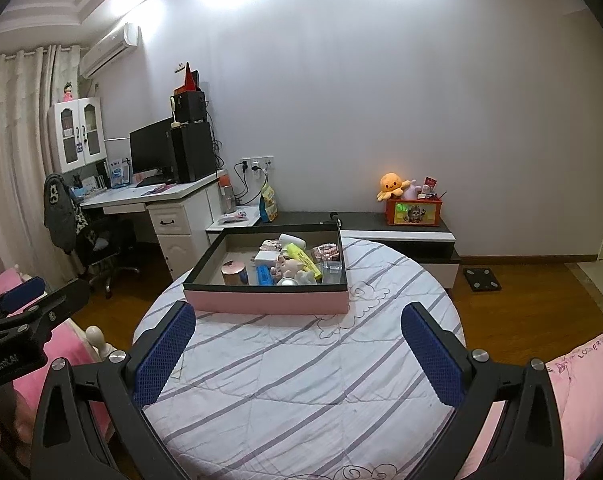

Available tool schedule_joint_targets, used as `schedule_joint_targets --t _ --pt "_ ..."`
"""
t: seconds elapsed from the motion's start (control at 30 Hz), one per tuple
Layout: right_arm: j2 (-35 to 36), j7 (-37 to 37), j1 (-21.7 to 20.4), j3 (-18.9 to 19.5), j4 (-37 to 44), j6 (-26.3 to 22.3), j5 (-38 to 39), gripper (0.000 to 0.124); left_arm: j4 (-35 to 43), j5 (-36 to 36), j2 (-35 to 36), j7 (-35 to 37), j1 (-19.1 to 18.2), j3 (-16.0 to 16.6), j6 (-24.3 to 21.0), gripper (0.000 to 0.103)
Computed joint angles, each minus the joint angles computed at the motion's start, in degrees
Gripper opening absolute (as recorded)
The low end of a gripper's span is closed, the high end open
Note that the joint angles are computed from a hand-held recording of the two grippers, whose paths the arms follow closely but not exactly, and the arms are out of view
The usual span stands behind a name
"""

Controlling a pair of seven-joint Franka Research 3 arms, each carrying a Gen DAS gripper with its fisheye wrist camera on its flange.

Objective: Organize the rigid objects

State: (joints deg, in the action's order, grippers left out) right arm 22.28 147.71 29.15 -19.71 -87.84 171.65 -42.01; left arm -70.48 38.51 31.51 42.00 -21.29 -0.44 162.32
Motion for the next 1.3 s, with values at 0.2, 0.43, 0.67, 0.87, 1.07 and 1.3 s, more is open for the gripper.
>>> schedule_joint_targets --t 0.2,0.43,0.67,0.87,1.07,1.3 --pt "-0.3 0.3 0.1 -0.2 -0.5 -0.2 -0.1 0.103 0.6 -0.6 0.3 0.1 0.0 -0.2 -1.6 0.103" --pt "-0.5 0.6 -0.3 0.2 -0.4 -0.6 -0.6 0.103 -0.6 -2.0 -0.1 0.0 1.4 -1.1 0.4 0.103" --pt "-0.3 0.7 -0.6 0.7 -0.1 -0.8 -0.8 0.103 0.0 -1.5 0.1 0.4 0.6 -0.3 -0.6 0.103" --pt "-0.3 0.1 -1.0 1.0 0.0 -0.9 -0.4 0.103 0.4 -0.9 0.4 0.0 0.3 0.1 -0.7 0.103" --pt "-0.3 -0.5 -1.1 1.2 -0.1 -0.9 0.1 0.103 -1.2 -0.8 -0.3 0.8 0.8 -0.5 1.3 0.103" --pt "-0.2 -0.8 -0.9 1.0 -0.1 -0.9 0.5 0.103 -2.5 -2.1 -0.8 3.0 1.0 -1.0 3.7 0.103"
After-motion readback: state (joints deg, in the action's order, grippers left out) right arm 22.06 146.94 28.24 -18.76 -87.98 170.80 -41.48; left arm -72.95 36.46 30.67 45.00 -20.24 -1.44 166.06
